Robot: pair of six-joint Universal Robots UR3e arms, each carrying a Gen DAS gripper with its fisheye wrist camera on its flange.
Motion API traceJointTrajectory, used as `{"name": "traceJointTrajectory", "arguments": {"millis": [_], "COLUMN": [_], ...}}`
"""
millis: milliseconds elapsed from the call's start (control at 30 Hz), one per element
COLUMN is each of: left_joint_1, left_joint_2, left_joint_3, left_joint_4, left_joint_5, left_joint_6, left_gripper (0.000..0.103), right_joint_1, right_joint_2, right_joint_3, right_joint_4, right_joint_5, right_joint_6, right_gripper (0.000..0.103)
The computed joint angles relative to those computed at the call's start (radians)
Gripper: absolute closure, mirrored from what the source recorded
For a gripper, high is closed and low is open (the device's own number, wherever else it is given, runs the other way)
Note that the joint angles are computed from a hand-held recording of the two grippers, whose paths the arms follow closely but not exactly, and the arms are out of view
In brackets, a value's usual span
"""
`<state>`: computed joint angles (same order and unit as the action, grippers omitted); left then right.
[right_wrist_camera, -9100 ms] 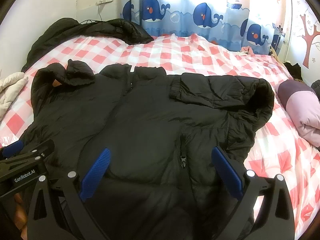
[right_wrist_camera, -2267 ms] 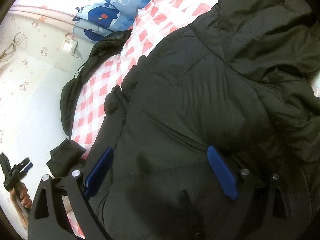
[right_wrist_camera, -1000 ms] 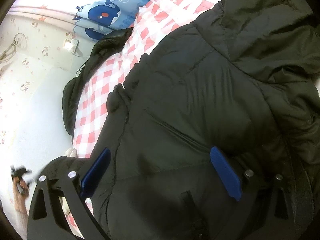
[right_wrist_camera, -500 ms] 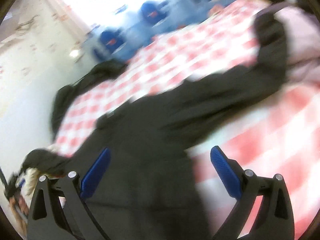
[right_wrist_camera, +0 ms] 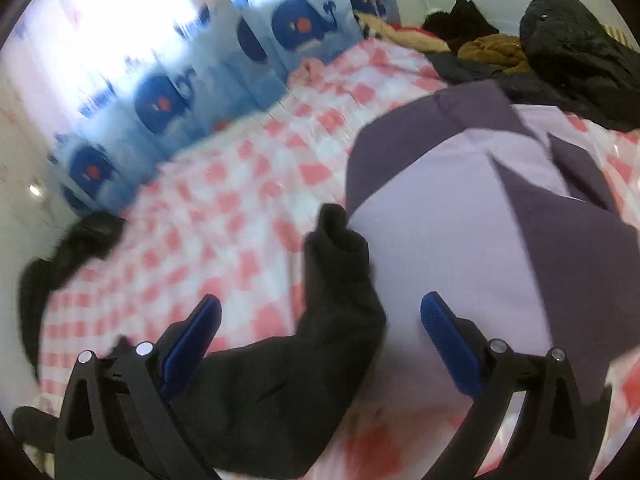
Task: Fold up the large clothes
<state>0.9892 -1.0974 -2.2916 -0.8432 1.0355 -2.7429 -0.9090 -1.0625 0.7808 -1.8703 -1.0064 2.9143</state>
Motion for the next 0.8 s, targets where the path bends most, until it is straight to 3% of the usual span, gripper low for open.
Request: {"name": "traceJointTrajectory", "arguments": {"millis": [33, 67, 100, 133, 267, 367, 433, 500, 600, 667, 700, 767, 800], "left_joint_1": [0.04, 0.038, 0.032, 0.035, 0.004, -0.009, -0.022, -0.054, -0.108, -0.151, -0.153, -0.114, -0.072], "left_joint_2": [0.026, 0.013, -0.001, -0.006, -0.013, 0.002, 0.014, -0.006, -0.069, -0.127, -0.133, -0.114, -0.086], "left_joint_3": [0.009, 0.007, 0.004, 0.006, 0.033, 0.081, 0.092, 0.099, 0.111, 0.133, 0.141, 0.192, 0.207], "left_joint_4": [-0.066, -0.063, -0.053, -0.054, -0.063, -0.118, -0.116, -0.094, -0.095, -0.096, -0.112, -0.231, -0.299], "left_joint_5": [-0.01, 0.003, 0.013, 0.013, 0.03, -0.013, -0.037, -0.036, -0.012, 0.032, 0.041, 0.011, -0.02], "left_joint_6": [0.038, 0.033, 0.024, 0.025, 0.009, 0.011, 0.003, -0.014, -0.033, -0.038, -0.029, 0.033, 0.079], "left_gripper": [0.02, 0.02, 0.02, 0.02, 0.019, 0.018, 0.014, 0.014, 0.014, 0.014, 0.014, 0.014, 0.014], "right_joint_1": [0.026, 0.046, 0.074, 0.077, -0.002, -0.144, -0.214, -0.249, -0.259, -0.257, -0.274, -0.352, -0.386], "right_joint_2": [0.026, 0.034, 0.068, 0.069, -0.125, -0.225, -0.237, -0.263, -0.261, -0.184, -0.169, -0.222, -0.271], "right_joint_3": [-0.021, -0.021, -0.061, -0.059, 0.163, 0.202, 0.19, 0.247, 0.373, 0.344, 0.355, 0.48, 0.54], "right_joint_4": [-0.006, -0.014, 0.015, 0.04, -0.122, -0.247, -0.277, -0.312, -0.343, -0.202, -0.178, -0.225, -0.256], "right_joint_5": [-0.024, -0.051, -0.08, -0.067, 0.108, 0.298, 0.362, 0.334, 0.211, 0.121, 0.128, 0.229, 0.253], "right_joint_6": [-0.016, -0.023, -0.027, -0.033, -0.022, 0.087, 0.142, 0.14, 0.102, 0.063, 0.061, 0.074, 0.07], "right_gripper": [0.008, 0.026, 0.079, 0.098, 0.098, 0.098, 0.098, 0.098, 0.098, 0.094, 0.085, 0.084, 0.071]}}
